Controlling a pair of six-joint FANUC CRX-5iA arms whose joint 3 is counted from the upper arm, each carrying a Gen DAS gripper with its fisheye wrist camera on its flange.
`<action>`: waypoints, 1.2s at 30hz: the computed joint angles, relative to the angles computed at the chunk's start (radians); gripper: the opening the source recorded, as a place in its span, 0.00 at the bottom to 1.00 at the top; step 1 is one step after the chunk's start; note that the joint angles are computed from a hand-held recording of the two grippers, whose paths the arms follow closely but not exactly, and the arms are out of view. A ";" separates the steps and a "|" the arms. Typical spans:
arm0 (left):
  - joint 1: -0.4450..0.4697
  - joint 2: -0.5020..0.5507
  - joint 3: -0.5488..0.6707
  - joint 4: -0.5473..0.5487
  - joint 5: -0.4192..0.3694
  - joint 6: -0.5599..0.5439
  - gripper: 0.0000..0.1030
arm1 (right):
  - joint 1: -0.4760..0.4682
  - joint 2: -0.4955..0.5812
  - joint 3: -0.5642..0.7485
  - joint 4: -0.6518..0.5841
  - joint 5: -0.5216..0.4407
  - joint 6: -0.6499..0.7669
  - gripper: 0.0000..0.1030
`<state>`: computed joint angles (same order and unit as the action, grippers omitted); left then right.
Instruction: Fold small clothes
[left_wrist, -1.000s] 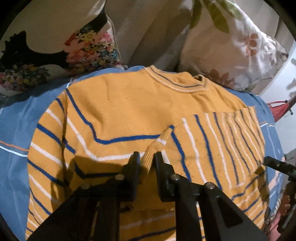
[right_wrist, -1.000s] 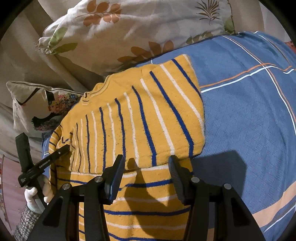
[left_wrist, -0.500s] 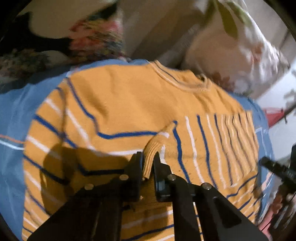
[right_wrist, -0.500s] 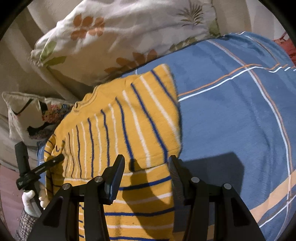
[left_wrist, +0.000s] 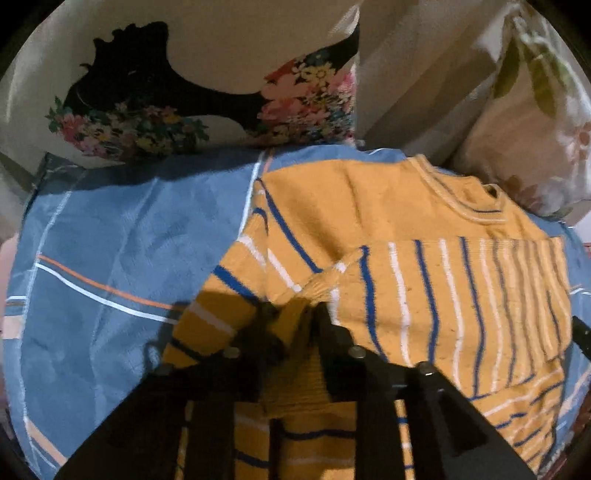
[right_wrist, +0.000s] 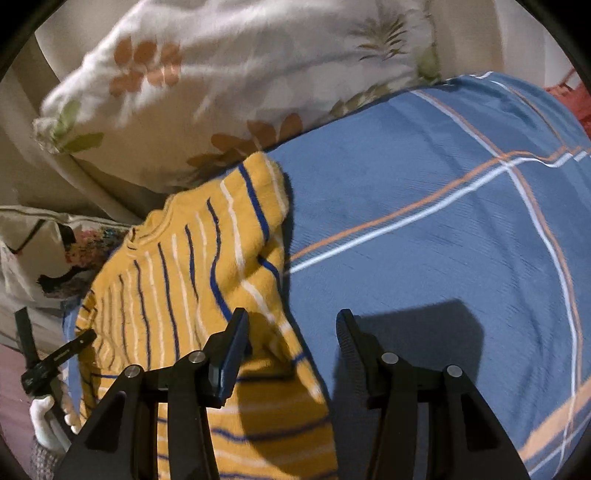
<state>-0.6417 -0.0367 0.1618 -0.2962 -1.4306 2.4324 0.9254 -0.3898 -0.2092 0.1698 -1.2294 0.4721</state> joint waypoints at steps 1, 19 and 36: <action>-0.005 0.009 0.011 -0.009 -0.014 0.005 0.28 | -0.004 0.023 0.009 0.001 -0.006 0.013 0.52; -0.198 -0.141 0.036 -0.186 -0.127 0.267 0.31 | 0.114 -0.015 -0.013 0.053 -0.222 0.018 0.02; -0.574 -0.282 -0.047 -0.330 -0.451 0.791 0.38 | 0.723 -0.325 -0.133 0.062 -0.537 -0.365 0.28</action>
<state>-1.2156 -0.3191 0.1153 -0.6261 -1.8816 3.2233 1.6486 -0.7144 -0.3426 0.2321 -1.7666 0.1073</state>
